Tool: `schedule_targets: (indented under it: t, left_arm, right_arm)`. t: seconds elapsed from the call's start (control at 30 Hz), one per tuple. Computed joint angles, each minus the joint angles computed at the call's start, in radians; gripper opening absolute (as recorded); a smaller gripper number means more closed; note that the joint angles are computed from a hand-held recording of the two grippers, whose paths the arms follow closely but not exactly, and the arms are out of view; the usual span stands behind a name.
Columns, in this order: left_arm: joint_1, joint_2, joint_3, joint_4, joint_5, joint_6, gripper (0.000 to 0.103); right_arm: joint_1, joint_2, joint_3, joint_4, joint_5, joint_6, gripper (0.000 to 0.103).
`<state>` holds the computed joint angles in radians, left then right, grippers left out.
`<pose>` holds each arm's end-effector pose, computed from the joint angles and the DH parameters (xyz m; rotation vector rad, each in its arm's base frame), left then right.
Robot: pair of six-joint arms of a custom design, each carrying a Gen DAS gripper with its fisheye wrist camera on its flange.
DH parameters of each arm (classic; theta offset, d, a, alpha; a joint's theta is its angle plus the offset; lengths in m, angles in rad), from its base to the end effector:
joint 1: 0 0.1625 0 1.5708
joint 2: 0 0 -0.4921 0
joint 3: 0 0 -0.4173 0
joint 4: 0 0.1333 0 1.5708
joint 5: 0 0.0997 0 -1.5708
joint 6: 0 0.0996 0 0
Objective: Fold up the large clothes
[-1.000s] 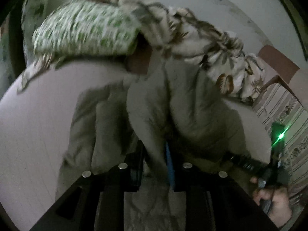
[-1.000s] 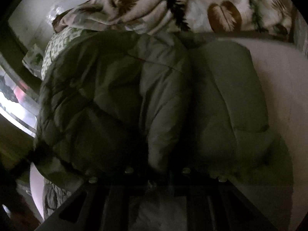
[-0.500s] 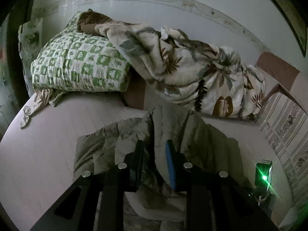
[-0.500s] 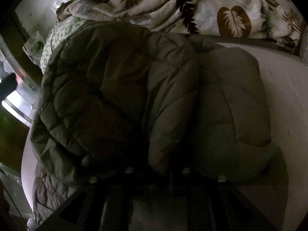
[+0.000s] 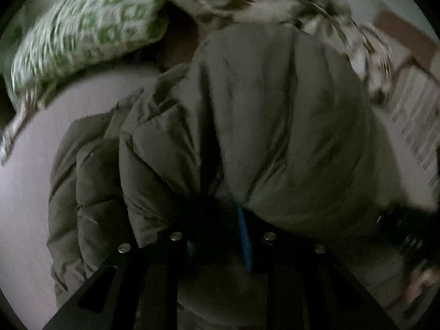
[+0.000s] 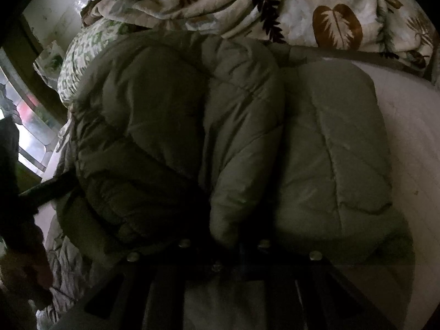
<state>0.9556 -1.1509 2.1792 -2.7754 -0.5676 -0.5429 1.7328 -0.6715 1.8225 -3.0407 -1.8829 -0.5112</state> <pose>-0.1247 -0.5530 0.2192 -0.0277 2.2555 -0.8428 0.2110 -0.6543 0.0288 0.8452 -2.6267 0.3615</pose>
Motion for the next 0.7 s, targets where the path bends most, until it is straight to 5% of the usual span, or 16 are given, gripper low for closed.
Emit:
schedule_targets:
  t: [0.17,0.23,0.3,0.33,0.53,0.7]
  left_arm:
    - [-0.019,-0.014,0.012,0.015,0.008,-0.050,0.024]
    - [-0.030,-0.020,0.011,0.053,0.012,-0.066,0.024]
    - [-0.041,-0.027,0.021,0.058,0.005,-0.082,0.024]
    - [-0.045,-0.027,0.022,0.061,0.004,-0.088,0.024]
    - [-0.061,-0.044,0.051,0.058,0.003,-0.116,0.024]
    - [-0.062,-0.045,0.050,0.066,0.001,-0.110,0.024]
  right_arm:
    - [0.009,-0.005,0.017,-0.041,0.001,0.000,0.019]
    - [0.021,-0.025,0.051,-0.088,-0.017,-0.016,0.032]
    - [0.031,-0.046,0.079,-0.128,-0.021,-0.023,0.098]
    - [0.037,-0.058,0.100,-0.175,-0.019,-0.034,0.103]
    - [0.076,-0.089,0.139,-0.225,-0.008,-0.076,0.103]
    - [0.086,0.019,0.085,-0.225,-0.179,-0.125,0.103]
